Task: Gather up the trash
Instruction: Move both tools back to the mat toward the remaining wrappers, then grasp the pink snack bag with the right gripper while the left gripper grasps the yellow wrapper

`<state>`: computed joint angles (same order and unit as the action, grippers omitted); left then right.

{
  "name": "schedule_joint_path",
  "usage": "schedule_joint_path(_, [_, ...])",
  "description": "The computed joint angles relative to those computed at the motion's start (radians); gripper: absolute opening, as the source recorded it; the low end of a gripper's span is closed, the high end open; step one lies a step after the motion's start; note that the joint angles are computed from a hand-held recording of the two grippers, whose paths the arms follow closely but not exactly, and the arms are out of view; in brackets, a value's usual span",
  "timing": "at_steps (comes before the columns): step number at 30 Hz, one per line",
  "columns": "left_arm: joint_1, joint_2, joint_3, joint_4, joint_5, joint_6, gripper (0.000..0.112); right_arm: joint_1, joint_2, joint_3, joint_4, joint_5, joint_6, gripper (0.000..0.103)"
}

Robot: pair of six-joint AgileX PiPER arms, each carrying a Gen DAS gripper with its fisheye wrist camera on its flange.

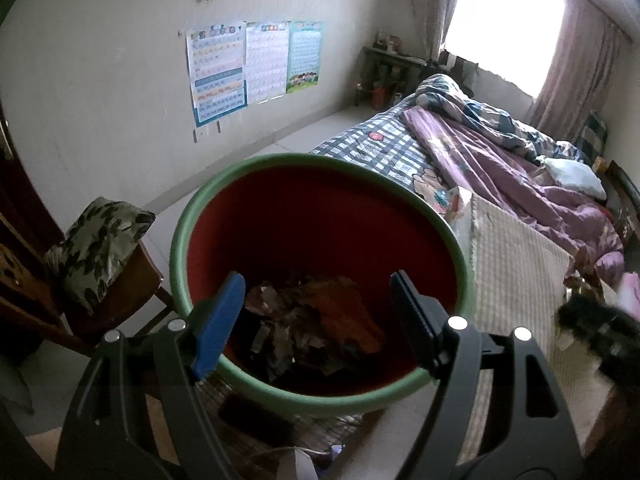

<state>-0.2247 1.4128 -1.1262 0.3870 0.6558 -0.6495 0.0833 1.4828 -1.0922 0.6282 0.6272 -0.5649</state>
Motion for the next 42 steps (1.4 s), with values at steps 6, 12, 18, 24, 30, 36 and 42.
schedule_joint_path(6, [-0.113,-0.025,0.031,0.171,0.03,-0.191,0.072,-0.282,0.026,-0.052,-0.097,-0.034,0.034,0.071])
schedule_joint_path(12, [-0.249,-0.02,-0.018,0.221,0.032,-0.24,0.077,-0.433,0.192,-0.202,-0.155,0.07,0.041,0.073])
schedule_joint_path(18, [-0.328,0.13,-0.187,-0.101,-0.036,0.099,0.082,-0.512,0.332,-0.312,-0.086,0.223,-0.008,0.074])
schedule_joint_path(24, [-0.346,0.476,-0.566,-0.491,0.069,0.507,0.082,-0.569,0.351,-0.315,0.053,0.304,-0.071,0.055])
schedule_joint_path(30, [-0.349,0.742,-0.865,-0.654,0.274,0.588,0.082,-0.581,0.358,-0.321,0.098,0.361,-0.083,0.054])
schedule_joint_path(36, [-0.363,0.741,-0.81,-0.748,0.252,0.654,0.038,-0.569,0.374,-0.344,0.081,0.378,-0.09,0.059])
schedule_joint_path(42, [-0.381,0.558,-0.532,-0.658,0.133,0.672,0.019,-0.562,0.38,-0.356,0.079,0.391,-0.101,0.069])
